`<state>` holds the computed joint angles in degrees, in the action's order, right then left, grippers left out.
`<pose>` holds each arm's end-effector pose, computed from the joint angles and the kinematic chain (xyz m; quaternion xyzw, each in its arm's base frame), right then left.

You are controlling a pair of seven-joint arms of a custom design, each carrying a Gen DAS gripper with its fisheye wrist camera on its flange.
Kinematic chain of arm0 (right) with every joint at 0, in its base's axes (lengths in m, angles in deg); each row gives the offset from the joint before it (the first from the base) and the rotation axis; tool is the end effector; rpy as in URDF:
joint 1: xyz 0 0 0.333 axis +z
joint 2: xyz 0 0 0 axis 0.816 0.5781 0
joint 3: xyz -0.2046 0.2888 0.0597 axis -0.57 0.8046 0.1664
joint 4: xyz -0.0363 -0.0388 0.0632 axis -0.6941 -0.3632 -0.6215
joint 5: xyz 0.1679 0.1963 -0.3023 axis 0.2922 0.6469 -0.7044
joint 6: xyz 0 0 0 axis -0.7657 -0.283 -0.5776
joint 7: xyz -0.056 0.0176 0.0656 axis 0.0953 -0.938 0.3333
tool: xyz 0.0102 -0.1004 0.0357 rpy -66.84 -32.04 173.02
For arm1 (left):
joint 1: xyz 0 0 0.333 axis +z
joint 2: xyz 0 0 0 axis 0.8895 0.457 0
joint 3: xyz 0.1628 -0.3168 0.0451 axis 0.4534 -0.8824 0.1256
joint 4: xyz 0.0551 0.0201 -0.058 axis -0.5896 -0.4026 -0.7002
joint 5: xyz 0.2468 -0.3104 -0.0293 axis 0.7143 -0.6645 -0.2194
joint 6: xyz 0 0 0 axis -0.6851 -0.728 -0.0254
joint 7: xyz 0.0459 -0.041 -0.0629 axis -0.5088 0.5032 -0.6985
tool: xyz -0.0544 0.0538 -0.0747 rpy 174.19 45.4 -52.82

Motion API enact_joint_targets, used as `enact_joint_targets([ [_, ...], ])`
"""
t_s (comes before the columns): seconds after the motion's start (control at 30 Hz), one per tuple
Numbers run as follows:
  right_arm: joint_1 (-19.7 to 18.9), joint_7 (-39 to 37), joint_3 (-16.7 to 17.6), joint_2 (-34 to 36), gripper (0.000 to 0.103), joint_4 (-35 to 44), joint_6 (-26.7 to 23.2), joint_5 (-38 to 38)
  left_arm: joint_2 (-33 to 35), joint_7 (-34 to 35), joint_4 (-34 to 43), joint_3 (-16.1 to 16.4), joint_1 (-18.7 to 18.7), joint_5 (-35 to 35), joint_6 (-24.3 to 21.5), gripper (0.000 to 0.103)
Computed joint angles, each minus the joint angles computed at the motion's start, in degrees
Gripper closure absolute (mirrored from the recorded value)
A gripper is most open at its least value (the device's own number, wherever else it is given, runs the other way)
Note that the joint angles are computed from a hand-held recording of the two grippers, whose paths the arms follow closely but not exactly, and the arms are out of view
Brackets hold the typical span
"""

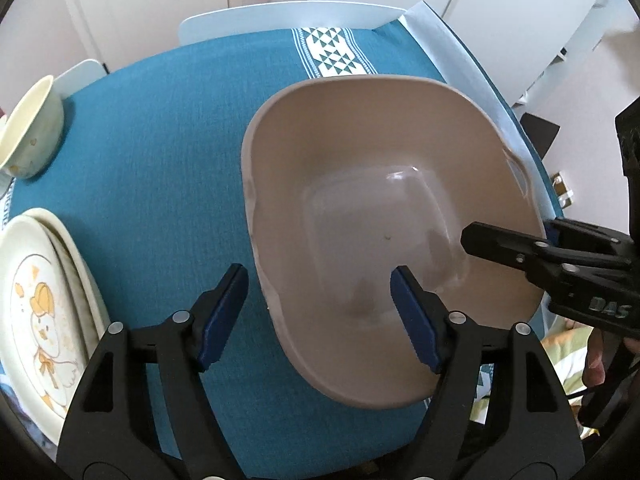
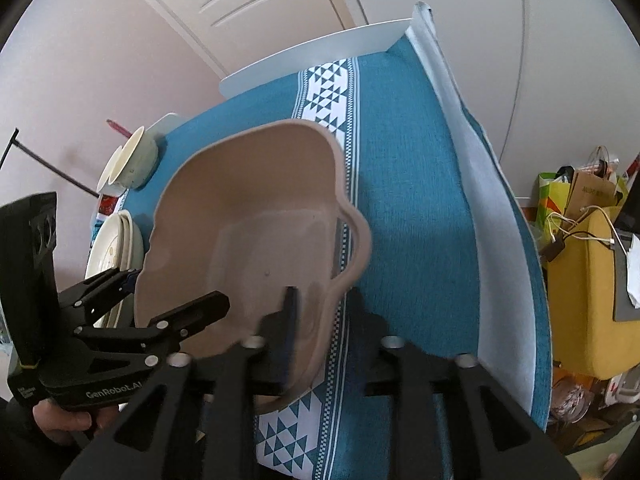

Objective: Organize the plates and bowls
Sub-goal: 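Lift the beige basin with the left tool and lower it onto the table, then move the left tool to the cream bowl and grip its rim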

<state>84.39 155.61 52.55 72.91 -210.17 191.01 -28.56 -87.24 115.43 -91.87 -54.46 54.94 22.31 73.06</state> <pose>0.3715 0.3715 0.4804 -0.5346 0.7983 -0.0509 0.2727 0.5252 -0.1771 0.5244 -0.4255 0.8828 -0.1988 0.0064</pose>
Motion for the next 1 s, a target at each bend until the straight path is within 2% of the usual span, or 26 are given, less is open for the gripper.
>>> enact_joint_targets([
  [0.07,-0.38,1.74,0.16,-0.46,0.047,-0.55,0.91,-0.86,-0.27,0.29,-0.14,0.09,0.05,-0.11,-0.14,0.031],
  [0.23,-0.74,3.45,0.65,-1.23,0.046,-0.15,-0.54,-2.53,-1.10,0.77,-0.47,0.30,0.21,-0.28,-0.06,0.031],
  [0.4,-0.97,5.51,1.48,-3.10,0.046,1.08,-4.15,-4.97,-2.50,1.02,-0.37,0.76,0.71,0.28,-0.98,0.031],
  [0.57,-0.30,3.64,2.47,-4.48,0.046,4.97,-10.07,-6.45,-5.28,1.13,0.20,1.85,1.75,0.28,-2.87,0.031],
  [0.73,0.25,-0.48,2.86,-2.34,0.046,11.28,-10.75,-9.66,-9.16,1.54,1.78,3.81,3.64,-1.37,-1.80,0.031],
  [0.77,0.30,-0.99,2.88,-1.50,0.040,12.68,-10.63,-10.44,-9.71,1.14,2.21,4.09,4.14,-1.30,-1.18,0.027],
  [0.8,0.28,-1.51,2.82,-0.49,0.022,14.39,-10.13,-11.61,-10.18,0.12,2.86,4.34,4.86,-0.98,0.01,0.017],
  [0.83,0.21,-1.39,2.77,0.49,0.013,15.90,-9.35,-13.19,-10.44,-0.71,3.35,4.57,5.45,-0.76,1.13,0.011],
  [0.87,0.17,-0.89,2.74,1.51,0.004,17.42,-8.47,-15.16,-10.65,-1.34,3.77,4.88,5.96,-0.75,2.35,0.000],
  [0.93,0.60,-2.28,2.33,4.23,0.002,21.42,-7.96,-17.59,-10.58,-1.43,4.95,5.97,6.75,-1.60,4.06,0.000],
  [1.0,1.66,-6.08,1.74,7.71,0.002,26.37,-9.98,-18.61,-9.23,-2.23,7.14,6.69,7.91,-1.32,4.53,0.000],
])
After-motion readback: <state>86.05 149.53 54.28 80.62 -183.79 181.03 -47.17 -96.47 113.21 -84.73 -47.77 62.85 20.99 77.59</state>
